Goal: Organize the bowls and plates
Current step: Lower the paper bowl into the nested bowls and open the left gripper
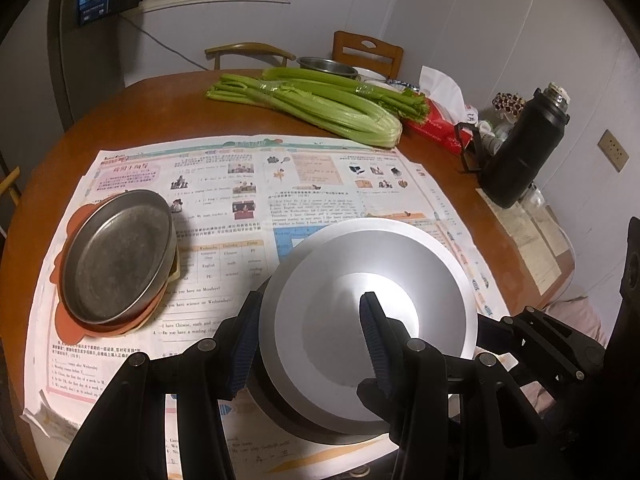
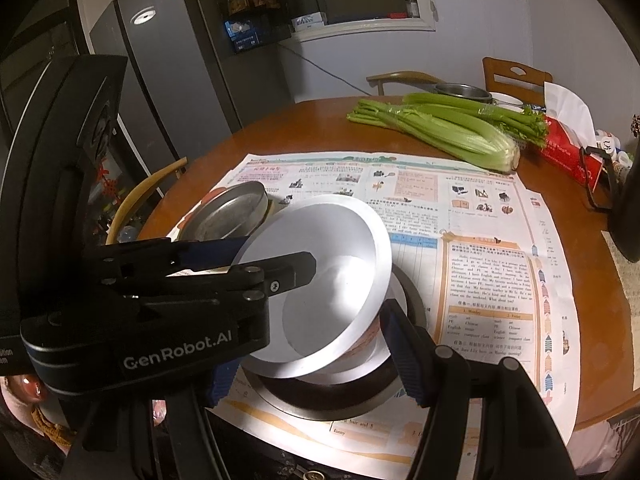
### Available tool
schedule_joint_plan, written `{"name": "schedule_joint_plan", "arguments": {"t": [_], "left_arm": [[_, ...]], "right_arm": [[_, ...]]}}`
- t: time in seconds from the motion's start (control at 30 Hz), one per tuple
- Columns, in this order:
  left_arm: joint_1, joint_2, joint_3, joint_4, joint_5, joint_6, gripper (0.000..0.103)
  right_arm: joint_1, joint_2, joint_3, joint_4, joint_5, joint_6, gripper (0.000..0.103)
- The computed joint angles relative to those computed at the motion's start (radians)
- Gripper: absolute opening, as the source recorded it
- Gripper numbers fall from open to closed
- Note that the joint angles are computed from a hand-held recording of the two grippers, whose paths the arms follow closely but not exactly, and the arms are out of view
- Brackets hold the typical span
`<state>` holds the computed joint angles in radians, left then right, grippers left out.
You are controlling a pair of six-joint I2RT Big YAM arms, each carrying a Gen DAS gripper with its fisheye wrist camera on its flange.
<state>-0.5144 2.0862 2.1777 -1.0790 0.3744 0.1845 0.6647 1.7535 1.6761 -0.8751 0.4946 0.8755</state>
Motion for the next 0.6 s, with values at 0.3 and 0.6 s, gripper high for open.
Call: {"name": "schedule_joint_plan", "arguments": {"t": [0.3, 0.6], "left_arm": [[-0.001, 0.012, -0.006, -0.005, -0.011, 0.007, 0.050], [-0.002, 0.017, -0.009, -0.004, -0.016, 0.008, 0.050]], "right_arm": [[-0.007, 0.011, -0.010, 0.002, -0.029, 0.007, 0.066], [-0.010, 0.019, -0.011, 0.000, -0.034, 0.007, 0.066]]}}
